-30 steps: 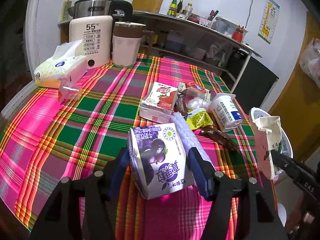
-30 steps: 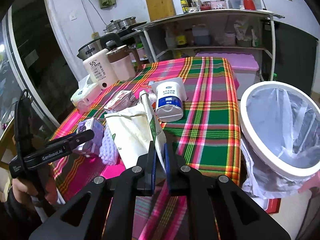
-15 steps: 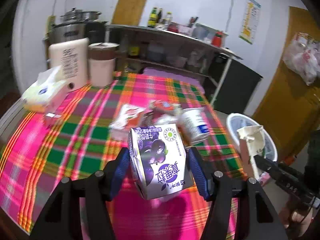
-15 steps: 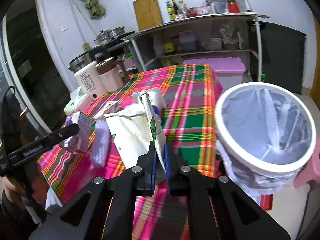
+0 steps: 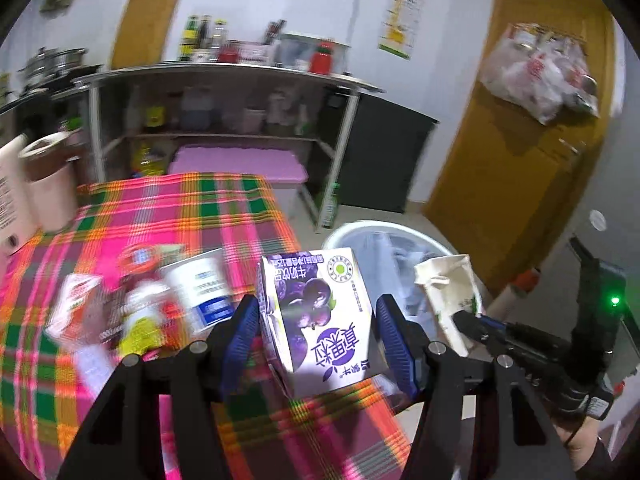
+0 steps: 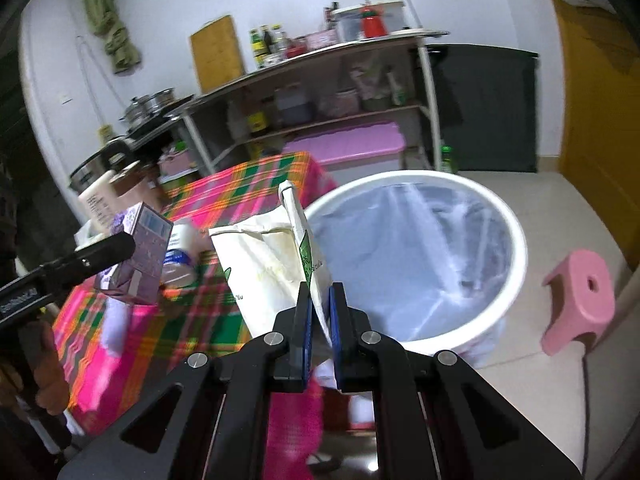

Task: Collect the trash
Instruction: 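Carry the bag and juice box over the white bin and open both tools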

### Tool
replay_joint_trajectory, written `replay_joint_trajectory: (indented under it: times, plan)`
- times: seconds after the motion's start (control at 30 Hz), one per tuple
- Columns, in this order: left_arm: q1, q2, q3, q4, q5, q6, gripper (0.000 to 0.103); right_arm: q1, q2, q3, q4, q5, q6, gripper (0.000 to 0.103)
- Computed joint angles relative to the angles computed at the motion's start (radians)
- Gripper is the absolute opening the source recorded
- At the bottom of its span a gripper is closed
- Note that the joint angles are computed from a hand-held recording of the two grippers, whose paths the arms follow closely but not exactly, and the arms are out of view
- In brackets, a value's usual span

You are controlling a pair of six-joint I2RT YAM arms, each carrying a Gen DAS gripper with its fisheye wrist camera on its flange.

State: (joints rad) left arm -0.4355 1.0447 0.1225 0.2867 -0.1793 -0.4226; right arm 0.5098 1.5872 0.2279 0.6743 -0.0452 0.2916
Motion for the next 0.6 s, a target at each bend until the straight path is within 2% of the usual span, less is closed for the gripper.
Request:
replay_joint_trajectory:
  times: [0.17, 0.3, 0.6]
  plan:
    - [-0.042, 0.265, 0.097, 0.159, 0.045, 0.001, 0.063, -0.1, 0.044, 0.018, -0.001, -0.02, -0.043, 0.009]
    - [-0.07, 0.416, 0.165, 0.224, 0.061, -0.003, 0.063, -0.153, 0.091, 0.047, -0.005, -0.026, -0.069, 0.009]
    - [-0.068, 0.574, 0.262, 0.27, 0.121, 0.011, 0.064, -0.214, 0.17, 0.117, -0.035, -0.031, -0.108, 0.011]
